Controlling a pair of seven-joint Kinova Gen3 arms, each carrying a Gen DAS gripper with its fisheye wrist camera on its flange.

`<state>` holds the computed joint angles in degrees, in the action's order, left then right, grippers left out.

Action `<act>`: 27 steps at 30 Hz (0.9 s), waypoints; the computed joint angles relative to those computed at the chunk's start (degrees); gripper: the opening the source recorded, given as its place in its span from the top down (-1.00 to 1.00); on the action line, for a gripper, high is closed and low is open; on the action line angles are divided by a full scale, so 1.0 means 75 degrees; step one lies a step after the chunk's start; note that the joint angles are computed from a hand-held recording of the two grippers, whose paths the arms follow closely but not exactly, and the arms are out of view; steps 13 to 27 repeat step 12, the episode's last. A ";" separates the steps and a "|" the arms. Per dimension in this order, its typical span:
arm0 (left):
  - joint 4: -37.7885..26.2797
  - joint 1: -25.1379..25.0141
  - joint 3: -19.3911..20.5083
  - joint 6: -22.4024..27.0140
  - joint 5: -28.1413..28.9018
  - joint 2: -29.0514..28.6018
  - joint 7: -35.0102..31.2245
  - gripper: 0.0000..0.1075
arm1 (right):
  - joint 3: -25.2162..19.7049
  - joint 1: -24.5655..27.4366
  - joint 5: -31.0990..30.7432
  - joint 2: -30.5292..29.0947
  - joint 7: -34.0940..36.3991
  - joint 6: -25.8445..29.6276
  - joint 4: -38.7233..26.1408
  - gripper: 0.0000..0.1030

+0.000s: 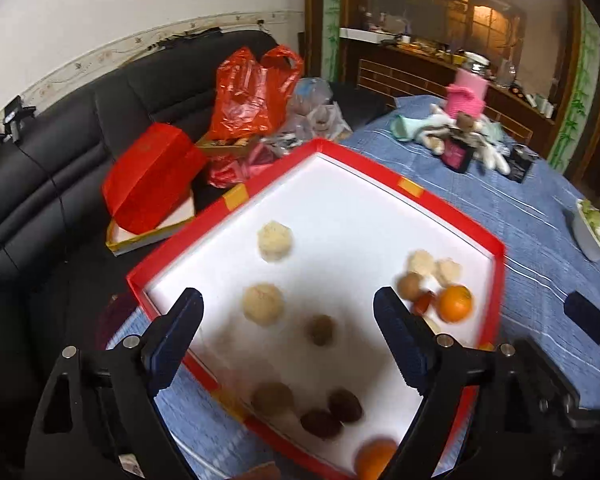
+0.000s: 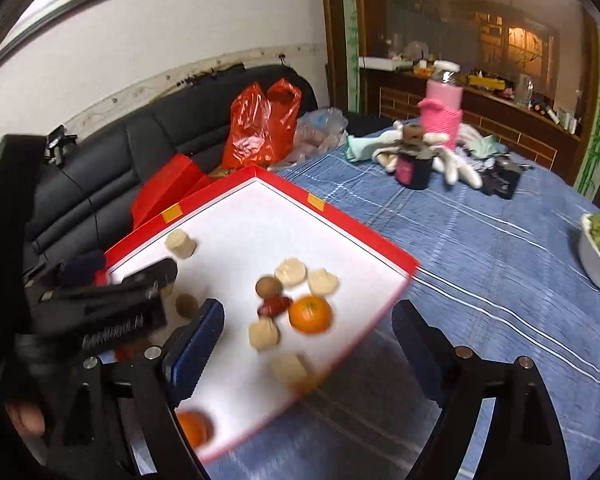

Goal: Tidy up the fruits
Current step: 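Open both tools to drop the brown nuts into the box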

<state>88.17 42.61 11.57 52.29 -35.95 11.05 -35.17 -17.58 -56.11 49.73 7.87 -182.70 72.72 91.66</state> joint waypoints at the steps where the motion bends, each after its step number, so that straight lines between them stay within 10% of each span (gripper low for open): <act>1: 0.0025 0.0015 0.0042 0.0026 0.0083 -0.0056 -0.0044 -0.73 | -0.0094 -0.0165 0.0064 -0.0102 -0.0161 0.0215 0.0100 -0.73; 12: 0.0232 0.0298 0.0379 -0.0051 -0.0205 -0.0324 0.0427 -0.92 | -0.1061 -0.1013 0.0374 -0.0608 -0.1466 0.1658 0.0589 -0.78; 27: 0.0232 0.0298 0.0379 -0.0051 -0.0205 -0.0324 0.0427 -0.92 | -0.1061 -0.1013 0.0374 -0.0608 -0.1466 0.1658 0.0589 -0.78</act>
